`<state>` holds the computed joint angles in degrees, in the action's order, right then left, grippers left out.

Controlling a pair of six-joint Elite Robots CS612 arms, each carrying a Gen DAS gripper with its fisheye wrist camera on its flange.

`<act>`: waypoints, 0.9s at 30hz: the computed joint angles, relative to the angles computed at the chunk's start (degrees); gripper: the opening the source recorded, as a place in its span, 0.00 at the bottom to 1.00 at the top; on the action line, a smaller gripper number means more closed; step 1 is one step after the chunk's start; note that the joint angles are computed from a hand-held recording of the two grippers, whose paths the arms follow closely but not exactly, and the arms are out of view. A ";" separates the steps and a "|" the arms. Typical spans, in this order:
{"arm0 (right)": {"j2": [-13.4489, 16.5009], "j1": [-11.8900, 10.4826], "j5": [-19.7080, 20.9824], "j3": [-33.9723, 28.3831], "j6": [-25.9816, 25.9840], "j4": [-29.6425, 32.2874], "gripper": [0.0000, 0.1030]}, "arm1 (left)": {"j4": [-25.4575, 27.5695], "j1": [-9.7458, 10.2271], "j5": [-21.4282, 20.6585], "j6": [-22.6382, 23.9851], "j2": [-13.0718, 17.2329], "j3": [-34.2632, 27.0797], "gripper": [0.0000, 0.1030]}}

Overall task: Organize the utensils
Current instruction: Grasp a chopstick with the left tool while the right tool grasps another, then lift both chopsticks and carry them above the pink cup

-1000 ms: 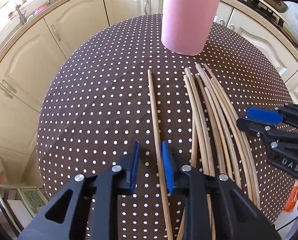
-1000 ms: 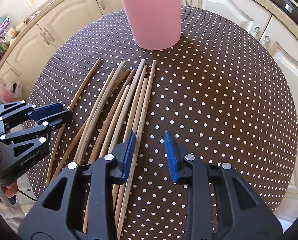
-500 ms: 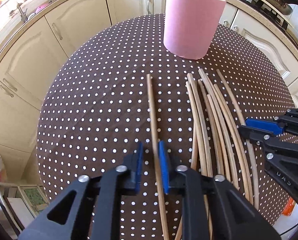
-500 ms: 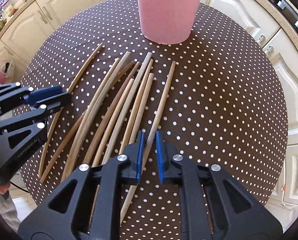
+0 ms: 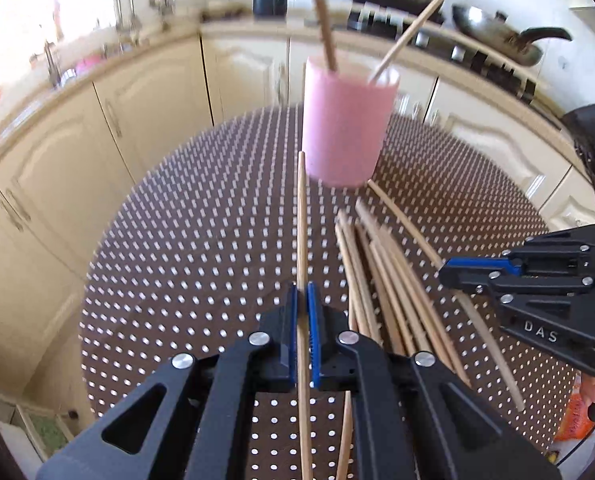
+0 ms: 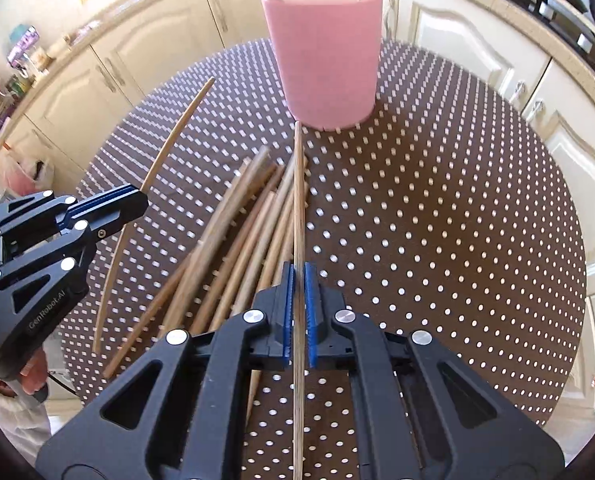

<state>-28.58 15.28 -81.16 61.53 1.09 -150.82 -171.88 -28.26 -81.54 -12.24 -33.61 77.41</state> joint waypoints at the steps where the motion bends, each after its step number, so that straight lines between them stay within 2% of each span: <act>1: -0.45 -0.02 0.00 0.95 -0.04 -1.92 0.06 | -2.52 -0.35 1.21 0.32 -0.32 0.96 0.05; 6: -3.60 -0.30 0.59 7.62 0.80 -12.65 0.06 | -13.86 -1.94 6.30 1.97 -1.71 4.96 0.05; 12: -6.25 -0.59 2.27 13.90 2.96 -25.56 0.06 | -26.34 -3.44 10.24 4.86 -2.12 7.41 0.05; 17: -6.45 -0.96 2.59 15.97 5.73 -35.81 0.06 | -33.07 -4.60 11.71 5.85 -1.65 7.06 0.06; 23: -5.98 -1.22 2.53 15.12 8.51 -43.72 0.06 | -39.57 -5.73 14.39 9.74 -0.11 4.02 0.06; 27: -5.41 -1.44 1.77 13.99 9.34 -48.22 0.06 | -41.75 -6.13 15.84 12.35 1.11 0.89 0.06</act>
